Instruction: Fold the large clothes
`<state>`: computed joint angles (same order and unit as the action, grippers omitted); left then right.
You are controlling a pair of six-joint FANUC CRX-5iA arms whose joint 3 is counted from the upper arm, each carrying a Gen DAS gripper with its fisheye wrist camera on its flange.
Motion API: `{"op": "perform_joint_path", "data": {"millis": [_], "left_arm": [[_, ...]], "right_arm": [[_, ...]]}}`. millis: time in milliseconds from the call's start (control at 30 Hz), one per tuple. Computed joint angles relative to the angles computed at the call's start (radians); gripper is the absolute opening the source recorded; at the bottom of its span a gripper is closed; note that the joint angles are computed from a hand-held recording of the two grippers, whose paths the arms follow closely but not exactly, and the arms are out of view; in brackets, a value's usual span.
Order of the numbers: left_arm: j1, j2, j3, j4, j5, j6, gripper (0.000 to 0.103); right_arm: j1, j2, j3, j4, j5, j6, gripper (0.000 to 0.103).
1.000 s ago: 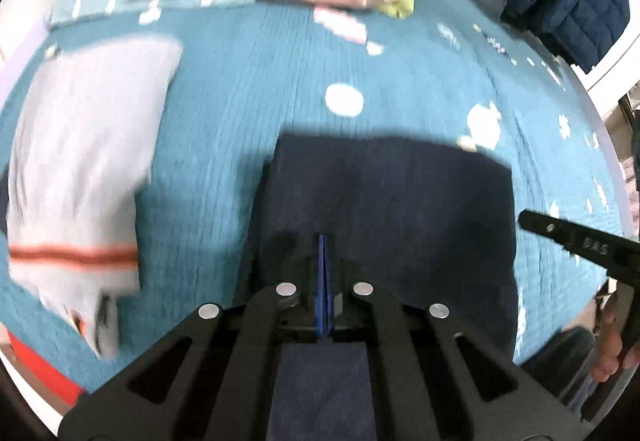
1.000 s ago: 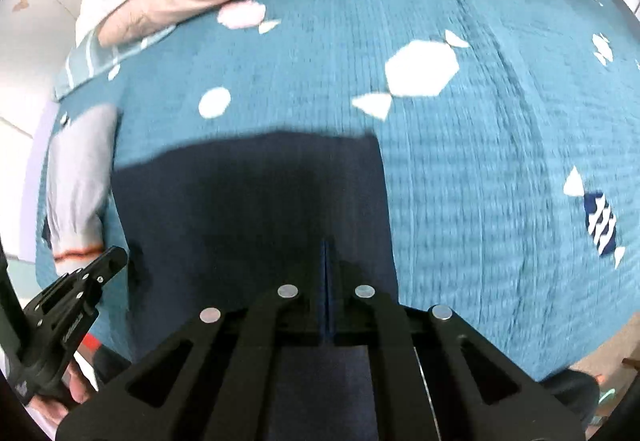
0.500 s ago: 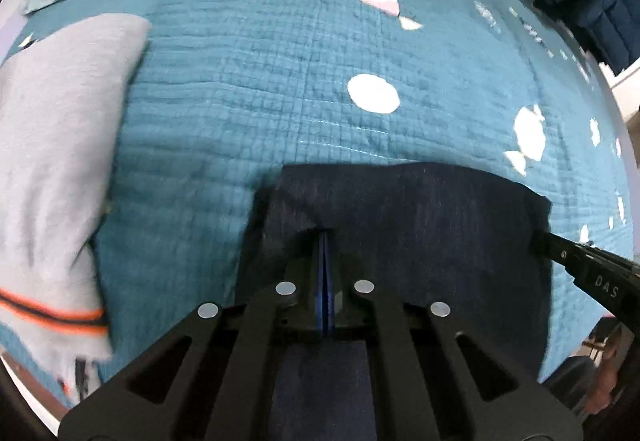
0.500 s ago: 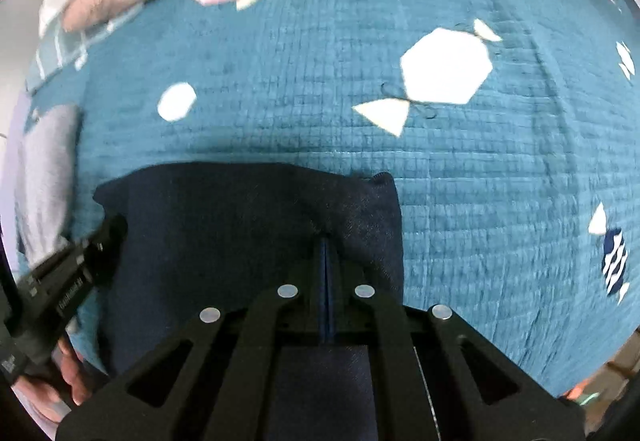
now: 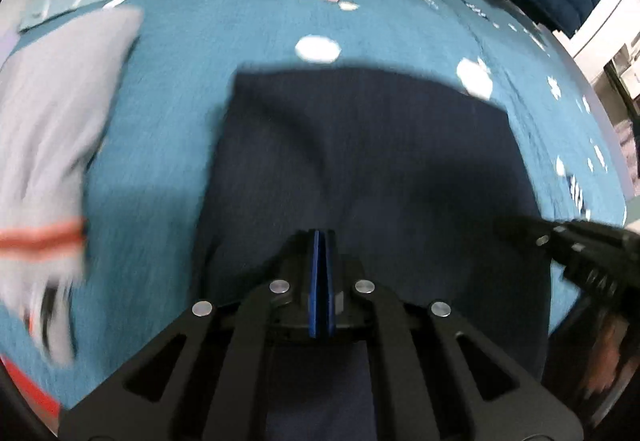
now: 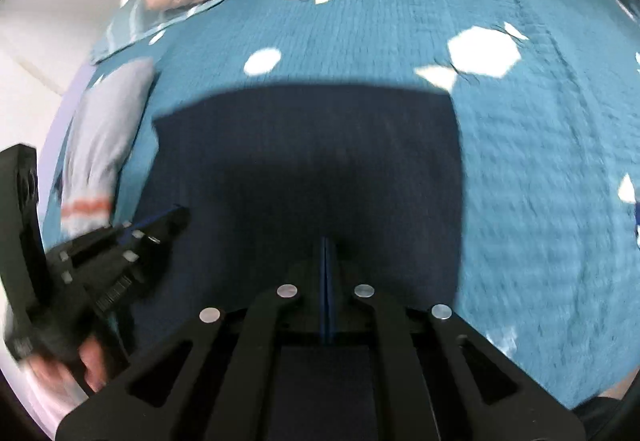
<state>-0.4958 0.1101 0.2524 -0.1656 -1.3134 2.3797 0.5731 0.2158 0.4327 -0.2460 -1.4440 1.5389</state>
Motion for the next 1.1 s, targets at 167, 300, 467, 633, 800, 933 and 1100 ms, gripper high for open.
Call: {"op": "perform_joint_path", "data": {"millis": [167,300,467,633,800,933,1100], "left_arm": [[-0.093,-0.131,-0.112,-0.057,-0.031,0.071,0.002],[-0.119,-0.156,-0.121,-0.043,-0.073,0.103,0.004],[-0.08,-0.204,-0.153,-0.002,-0.034,0.085,0.09],[0.074,-0.314,-0.349,0.201,0.231,0.023,0.093],[0.174,-0.29,-0.504,0.466,0.379,-0.1,0.087],[0.168,-0.27,-0.494,0.451,0.402,-0.086,0.068],[0.154,-0.252,-0.417,0.348,0.317,-0.043,0.03]], "right_arm": [[-0.004,-0.138,-0.15,0.021,-0.064,0.04,0.0],[0.003,-0.185,-0.22,0.044,-0.101,0.051,0.0],[-0.066,-0.18,-0.156,-0.042,-0.097,0.033,0.057],[-0.137,-0.123,-0.093,-0.105,-0.065,-0.029,0.074],[-0.205,0.003,0.021,-0.249,-0.137,-0.038,0.074],[-0.259,0.084,0.047,-0.433,-0.115,-0.092,0.096],[-0.18,0.0,-0.009,-0.297,0.004,-0.079,0.06]]}}
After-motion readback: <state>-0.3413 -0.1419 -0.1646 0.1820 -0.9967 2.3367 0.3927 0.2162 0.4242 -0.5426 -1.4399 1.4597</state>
